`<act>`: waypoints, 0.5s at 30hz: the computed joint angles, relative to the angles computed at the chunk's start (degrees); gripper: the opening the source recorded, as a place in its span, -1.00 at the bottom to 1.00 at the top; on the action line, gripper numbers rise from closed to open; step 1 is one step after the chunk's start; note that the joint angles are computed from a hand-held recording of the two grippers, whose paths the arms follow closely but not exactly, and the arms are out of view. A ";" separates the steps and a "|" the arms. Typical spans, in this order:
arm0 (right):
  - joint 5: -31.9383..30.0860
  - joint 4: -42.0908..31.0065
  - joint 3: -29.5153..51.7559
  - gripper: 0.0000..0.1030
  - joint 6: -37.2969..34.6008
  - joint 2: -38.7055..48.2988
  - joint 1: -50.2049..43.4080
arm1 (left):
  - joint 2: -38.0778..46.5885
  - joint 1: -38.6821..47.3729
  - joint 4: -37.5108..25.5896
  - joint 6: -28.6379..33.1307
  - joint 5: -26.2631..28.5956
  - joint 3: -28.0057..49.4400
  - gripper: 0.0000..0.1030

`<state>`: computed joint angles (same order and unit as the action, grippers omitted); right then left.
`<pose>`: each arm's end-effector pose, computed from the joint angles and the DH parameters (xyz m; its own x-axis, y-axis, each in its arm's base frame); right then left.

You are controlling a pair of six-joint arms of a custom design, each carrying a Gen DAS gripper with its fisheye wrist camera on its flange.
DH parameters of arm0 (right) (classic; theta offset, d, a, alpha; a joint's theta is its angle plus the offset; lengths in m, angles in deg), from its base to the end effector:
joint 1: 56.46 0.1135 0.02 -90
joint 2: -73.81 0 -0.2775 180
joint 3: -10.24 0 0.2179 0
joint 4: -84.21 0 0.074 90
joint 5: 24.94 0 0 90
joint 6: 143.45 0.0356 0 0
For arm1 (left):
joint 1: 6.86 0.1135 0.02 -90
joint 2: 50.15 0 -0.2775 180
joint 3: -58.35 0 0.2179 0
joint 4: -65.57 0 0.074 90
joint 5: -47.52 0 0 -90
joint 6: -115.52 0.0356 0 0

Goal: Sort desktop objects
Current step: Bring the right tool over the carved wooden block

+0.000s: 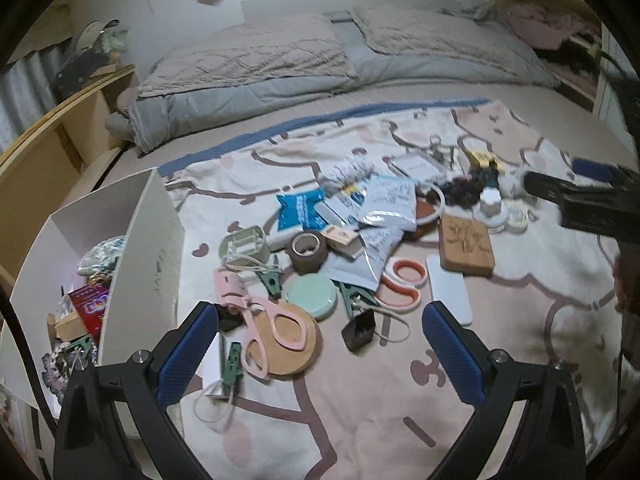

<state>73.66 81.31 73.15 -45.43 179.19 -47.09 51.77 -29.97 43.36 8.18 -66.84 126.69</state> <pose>0.3275 0.0486 0.1562 -0.7033 0.0238 -0.7105 0.0412 0.9991 -0.0074 0.2989 -0.1116 0.1765 -0.7690 0.0330 -0.6383 -0.0890 0.9834 0.1580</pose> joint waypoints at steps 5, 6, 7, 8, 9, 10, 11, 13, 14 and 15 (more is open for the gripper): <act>2.62 -1.43 5.45 1.00 0.43 6.95 0.95 | 1.54 -0.15 2.02 1.90 2.75 -0.53 0.99; 2.80 -2.29 6.91 1.00 0.90 8.51 1.01 | 1.93 -0.22 2.55 2.22 3.37 -0.55 0.99; 2.83 -3.25 8.23 1.00 1.50 9.74 1.03 | 2.26 -0.27 2.79 2.49 3.95 -0.48 0.99; 2.62 -4.69 9.80 1.00 2.27 11.03 0.99 | 2.60 -0.31 2.90 2.74 4.72 -0.35 0.99; 2.29 -6.55 11.86 1.00 3.26 12.61 0.76 | 2.85 -0.36 3.02 2.91 5.34 -0.29 0.99; 2.21 -7.79 13.37 1.00 3.95 13.77 0.60 | 3.18 -0.42 3.23 3.14 5.94 -0.26 1.00; 2.36 -9.16 14.98 1.00 4.50 15.00 0.48 | 3.63 -0.56 3.60 3.44 6.54 -0.25 1.00; 2.35 -13.42 19.26 1.00 5.42 18.01 -0.25 | 4.50 -1.09 4.36 3.85 7.35 -0.44 1.00; 2.14 -14.31 20.17 1.00 5.79 18.77 -0.60 | 4.96 -1.29 4.59 4.04 7.70 -0.49 1.00; 1.91 -15.09 21.25 1.00 6.60 19.79 -1.16 | 5.71 -1.53 4.78 4.40 8.26 -0.47 0.99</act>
